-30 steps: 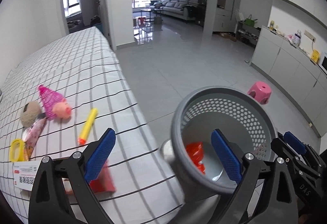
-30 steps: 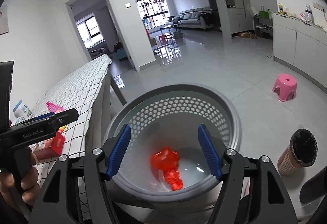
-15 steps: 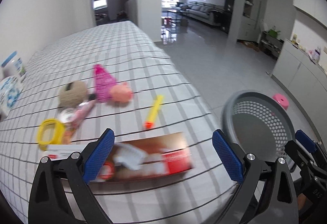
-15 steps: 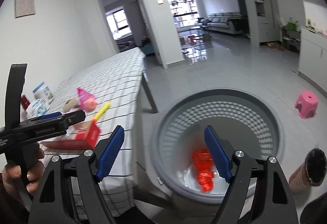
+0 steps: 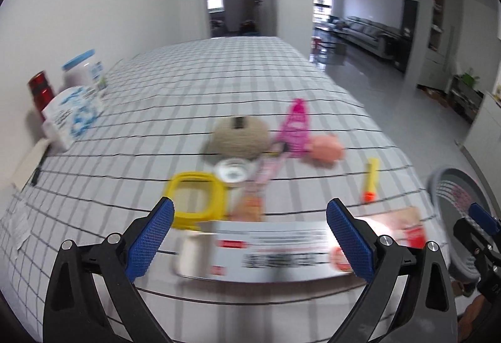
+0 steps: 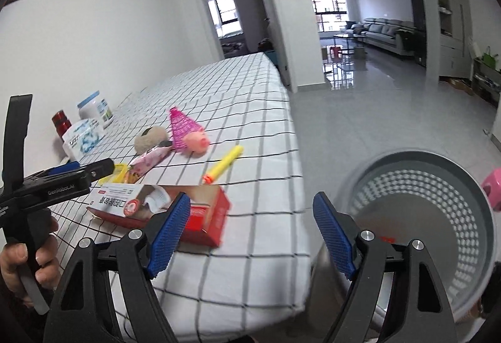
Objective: Collect trash
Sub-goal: 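Move both tools back over the table, then grasp the yellow foam dart with the right tool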
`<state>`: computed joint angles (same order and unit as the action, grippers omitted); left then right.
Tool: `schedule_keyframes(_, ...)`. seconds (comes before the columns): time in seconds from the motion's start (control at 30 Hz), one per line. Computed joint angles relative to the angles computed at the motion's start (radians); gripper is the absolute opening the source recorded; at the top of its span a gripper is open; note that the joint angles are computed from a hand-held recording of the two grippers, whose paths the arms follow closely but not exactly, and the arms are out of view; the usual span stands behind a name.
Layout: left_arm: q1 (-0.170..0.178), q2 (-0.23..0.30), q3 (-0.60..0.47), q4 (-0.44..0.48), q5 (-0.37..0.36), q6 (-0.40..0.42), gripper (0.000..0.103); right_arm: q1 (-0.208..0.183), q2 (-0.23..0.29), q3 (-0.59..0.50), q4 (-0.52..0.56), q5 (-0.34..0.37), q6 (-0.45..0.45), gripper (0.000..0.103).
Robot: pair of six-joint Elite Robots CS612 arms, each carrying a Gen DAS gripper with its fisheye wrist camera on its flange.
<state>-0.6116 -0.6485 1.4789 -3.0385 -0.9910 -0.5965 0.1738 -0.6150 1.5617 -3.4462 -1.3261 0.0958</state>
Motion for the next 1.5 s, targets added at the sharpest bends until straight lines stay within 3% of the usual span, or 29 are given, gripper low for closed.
schedule_keyframes(0.33, 0.052, -0.011, 0.02, 0.065, 0.007, -0.097, 0.096, 0.045, 0.031, -0.161, 0.233, -0.095, -0.004, 0.077)
schedule_keyframes(0.67, 0.081, 0.003, -0.015, 0.107, -0.031, -0.079, 0.096, 0.066, 0.08, -0.32, 0.503, -0.166, 0.007, 0.077)
schedule_keyframes(0.97, 0.094, 0.014, -0.034, 0.109, -0.066, -0.058, 0.096, 0.091, 0.115, -0.409, 0.643, -0.278, -0.024, 0.077)
schedule_keyframes(1.17, 0.098, 0.014, -0.035, 0.105, -0.078, -0.058, 0.096, 0.096, 0.128, -0.438, 0.681, -0.307, -0.025, 0.076)
schedule_keyframes(1.3, 0.1, 0.016, -0.036, 0.104, -0.087, -0.058, 0.096, 0.094, 0.139, -0.46, 0.721, -0.294, -0.02, 0.059)
schedule_keyframes(1.4, 0.101, 0.018, -0.038, 0.106, -0.095, -0.058, 0.096, 0.093, 0.137, -0.454, 0.71, -0.287, -0.021, 0.053)
schedule_keyframes(1.5, 0.101, 0.019, -0.042, 0.108, -0.099, -0.056, 0.096, 0.093, 0.136, -0.45, 0.696, -0.269, -0.034, 0.028)
